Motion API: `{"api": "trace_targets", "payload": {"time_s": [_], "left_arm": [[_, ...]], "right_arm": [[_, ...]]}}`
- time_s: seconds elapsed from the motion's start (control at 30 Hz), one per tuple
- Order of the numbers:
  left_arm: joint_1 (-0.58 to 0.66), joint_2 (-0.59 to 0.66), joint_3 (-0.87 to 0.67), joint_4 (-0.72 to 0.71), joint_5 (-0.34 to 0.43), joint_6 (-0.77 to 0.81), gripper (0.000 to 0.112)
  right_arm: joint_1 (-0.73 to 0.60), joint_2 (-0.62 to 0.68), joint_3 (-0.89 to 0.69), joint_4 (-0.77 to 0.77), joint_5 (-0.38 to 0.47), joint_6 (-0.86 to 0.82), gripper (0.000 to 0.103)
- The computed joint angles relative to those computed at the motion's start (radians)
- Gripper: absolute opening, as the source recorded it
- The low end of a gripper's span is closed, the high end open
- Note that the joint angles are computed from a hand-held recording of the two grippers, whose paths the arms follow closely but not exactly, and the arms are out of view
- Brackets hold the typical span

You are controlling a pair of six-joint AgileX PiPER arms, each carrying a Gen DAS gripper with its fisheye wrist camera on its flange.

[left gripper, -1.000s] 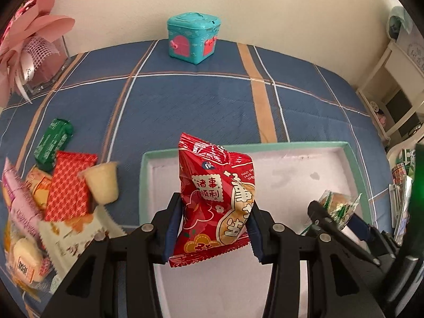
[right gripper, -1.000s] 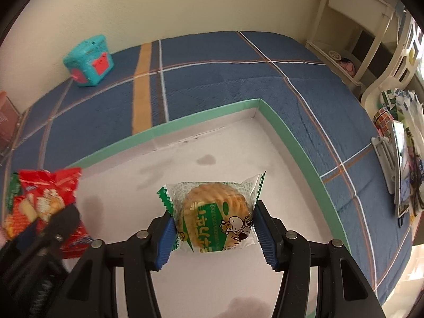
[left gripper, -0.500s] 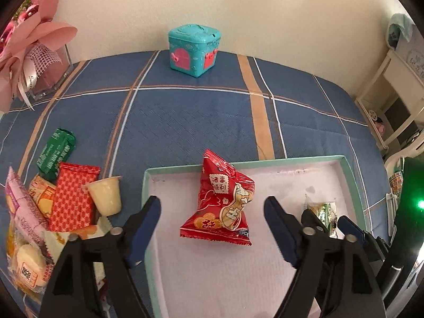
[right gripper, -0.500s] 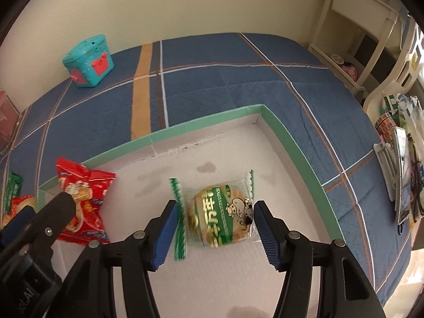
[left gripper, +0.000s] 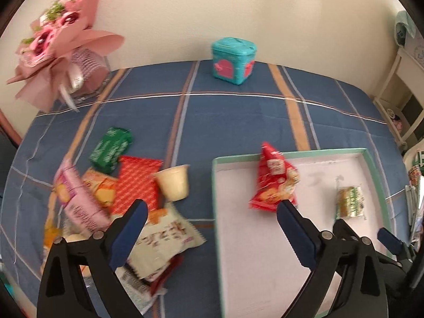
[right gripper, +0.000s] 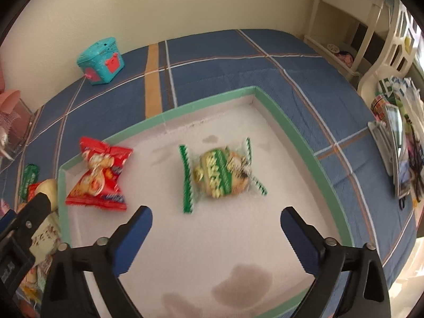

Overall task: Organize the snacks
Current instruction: 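Open both tools and move them back toward the snack pile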

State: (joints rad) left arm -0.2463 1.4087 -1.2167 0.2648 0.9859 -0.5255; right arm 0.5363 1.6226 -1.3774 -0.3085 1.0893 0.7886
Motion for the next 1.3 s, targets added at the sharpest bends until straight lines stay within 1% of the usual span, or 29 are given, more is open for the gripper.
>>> {"api": "trace_targets", "payload": {"time_s": [0.03,0.2,0.33,0.47,0.6,0.7,0.8,0.97,1.07,1.13,1.23,1.3], "left_arm": [[0.003,-0.018,0.020,0.010,0.000,-0.007,0.098],[0.020,-0.081,0.086,0.035,0.004,-0.021,0.099],[0.081,-0.141,0.136,-0.020,0.013,0.001,0.099],[0.099,-0.187,0.169,-0.016,0.026,0.004,0.099],[0.089,-0.228,0.189,0.025,0.077,-0.028,0.099],[0.108,-0.252,0.201,0.010,0.113,-0.013,0.099],[0.120,-0.272,0.217,0.016,0.132,-0.009,0.099],[0.154,-0.312,0.242,0.030,0.146,-0.003,0.099],[0.216,-0.323,0.251,-0.012,0.146,0.035,0.099],[0.253,-0.328,0.255,-0.042,0.147,0.067,0.099],[0.270,-0.332,0.268,-0.045,0.144,0.095,0.099],[0.281,-0.331,0.271,-0.057,0.139,0.115,0.099]], "right_arm": [[0.007,-0.009,0.009,0.010,-0.003,-0.005,0.103],[0.056,-0.039,0.029,0.004,0.015,0.013,0.103],[0.065,-0.082,0.060,0.058,-0.014,0.013,0.103],[0.116,-0.100,0.060,0.043,0.002,0.017,0.103],[0.143,-0.136,0.091,0.066,-0.035,0.024,0.103],[0.199,-0.144,0.087,0.018,-0.015,0.051,0.103],[0.235,-0.156,0.093,-0.004,-0.011,0.065,0.103],[0.283,-0.174,0.100,-0.015,0.011,0.081,0.103],[0.313,-0.171,0.095,-0.028,0.025,0.091,0.103],[0.333,-0.172,0.099,-0.038,0.014,0.104,0.103],[0.374,-0.175,0.110,-0.084,-0.018,0.138,0.103],[0.392,-0.158,0.094,-0.099,-0.013,0.148,0.103]]}}
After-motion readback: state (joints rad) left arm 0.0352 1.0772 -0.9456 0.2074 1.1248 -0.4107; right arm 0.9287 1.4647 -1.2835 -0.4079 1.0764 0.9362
